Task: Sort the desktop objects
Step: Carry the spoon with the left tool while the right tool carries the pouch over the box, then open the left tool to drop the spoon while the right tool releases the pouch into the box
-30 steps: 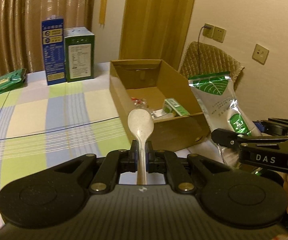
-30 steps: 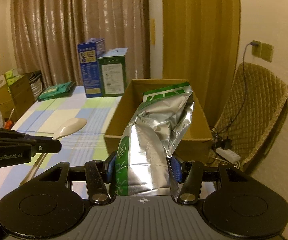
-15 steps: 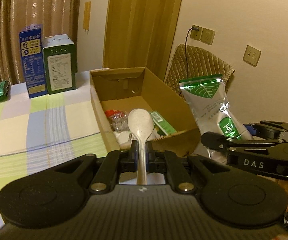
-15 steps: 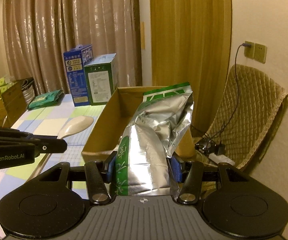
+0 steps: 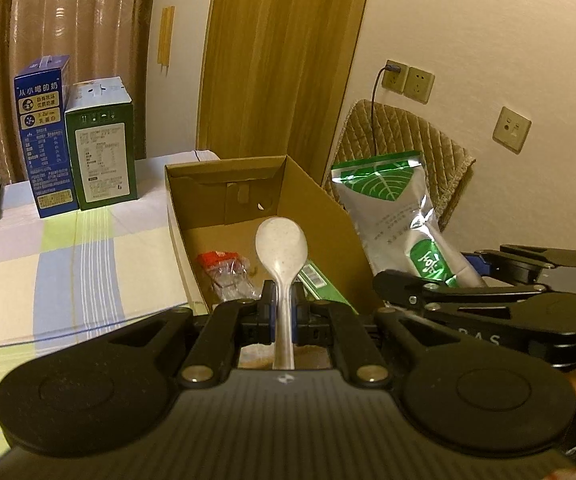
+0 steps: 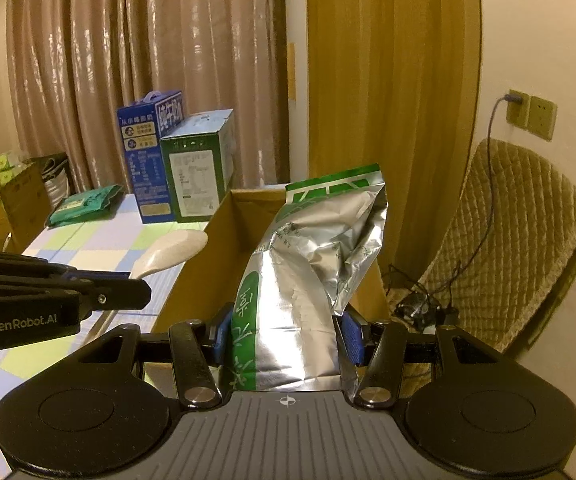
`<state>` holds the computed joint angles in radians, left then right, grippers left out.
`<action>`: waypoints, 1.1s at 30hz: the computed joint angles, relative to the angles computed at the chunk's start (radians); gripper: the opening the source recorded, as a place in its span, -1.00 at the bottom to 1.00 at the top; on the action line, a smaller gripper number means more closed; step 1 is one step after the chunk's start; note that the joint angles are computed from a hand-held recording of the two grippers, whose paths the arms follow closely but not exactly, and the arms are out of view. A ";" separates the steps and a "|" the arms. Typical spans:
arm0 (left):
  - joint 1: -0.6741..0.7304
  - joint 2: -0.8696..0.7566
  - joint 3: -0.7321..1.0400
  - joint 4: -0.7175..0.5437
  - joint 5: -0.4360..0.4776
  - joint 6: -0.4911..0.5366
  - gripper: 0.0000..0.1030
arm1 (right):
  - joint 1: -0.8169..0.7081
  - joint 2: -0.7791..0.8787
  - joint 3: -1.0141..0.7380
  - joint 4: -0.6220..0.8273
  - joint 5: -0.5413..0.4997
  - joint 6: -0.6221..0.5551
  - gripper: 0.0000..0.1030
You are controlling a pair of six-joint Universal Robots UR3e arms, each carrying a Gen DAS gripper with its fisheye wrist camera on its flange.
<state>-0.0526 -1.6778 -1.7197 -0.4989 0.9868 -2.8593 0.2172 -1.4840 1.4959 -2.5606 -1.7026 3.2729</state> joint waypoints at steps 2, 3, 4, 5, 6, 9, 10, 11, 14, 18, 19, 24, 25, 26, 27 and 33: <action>-0.004 -0.025 0.032 -0.006 0.000 -0.006 -0.93 | -0.008 0.026 -0.025 0.000 0.005 -0.013 -0.01; -0.007 -0.038 0.045 -0.007 0.002 -0.009 -0.93 | -0.011 0.041 -0.039 0.002 0.004 -0.019 -0.01; -0.009 -0.050 0.059 -0.008 0.003 -0.011 -0.93 | -0.014 0.054 -0.049 0.002 0.004 -0.023 -0.01; -0.011 -0.064 0.076 -0.010 0.003 -0.013 -0.93 | -0.018 0.065 -0.060 0.005 0.008 -0.027 -0.01; -0.016 -0.081 0.094 -0.012 0.006 -0.019 -0.93 | -0.022 0.076 -0.071 0.006 0.011 -0.033 -0.01; -0.021 -0.119 0.134 -0.014 0.008 -0.031 -0.93 | -0.038 0.105 -0.098 0.010 0.020 -0.049 -0.01; -0.023 -0.130 0.148 -0.019 0.009 -0.034 -0.93 | -0.042 0.115 -0.108 0.013 0.023 -0.051 -0.01; -0.025 -0.142 0.163 -0.022 0.010 -0.037 -0.93 | -0.047 0.124 -0.118 0.016 0.028 -0.053 -0.01; -0.034 -0.178 0.209 -0.031 0.019 -0.044 -0.93 | -0.062 0.149 -0.148 0.027 0.042 -0.060 -0.01; -0.044 -0.230 0.279 -0.053 0.024 -0.054 -0.93 | -0.080 0.178 -0.186 0.041 0.061 -0.069 -0.01; -0.046 -0.245 0.300 -0.061 0.024 -0.059 -0.93 | -0.085 0.185 -0.195 0.044 0.064 -0.072 -0.01; -0.056 -0.322 0.404 -0.095 0.031 -0.084 -0.93 | -0.102 0.233 -0.265 0.069 0.074 -0.087 -0.01; -0.057 -0.338 0.426 -0.103 0.031 -0.089 -0.93 | -0.104 0.242 -0.277 0.071 0.075 -0.089 -0.01; -0.060 -0.355 0.450 -0.111 0.034 -0.096 -0.93 | -0.107 0.251 -0.289 0.075 0.077 -0.090 -0.01; -0.064 -0.372 0.475 -0.119 0.036 -0.101 -0.93 | -0.111 0.263 -0.306 0.081 0.081 -0.090 -0.01; -0.085 -0.477 0.632 -0.165 0.059 -0.135 -0.93 | -0.123 0.339 -0.406 0.120 0.092 -0.099 -0.01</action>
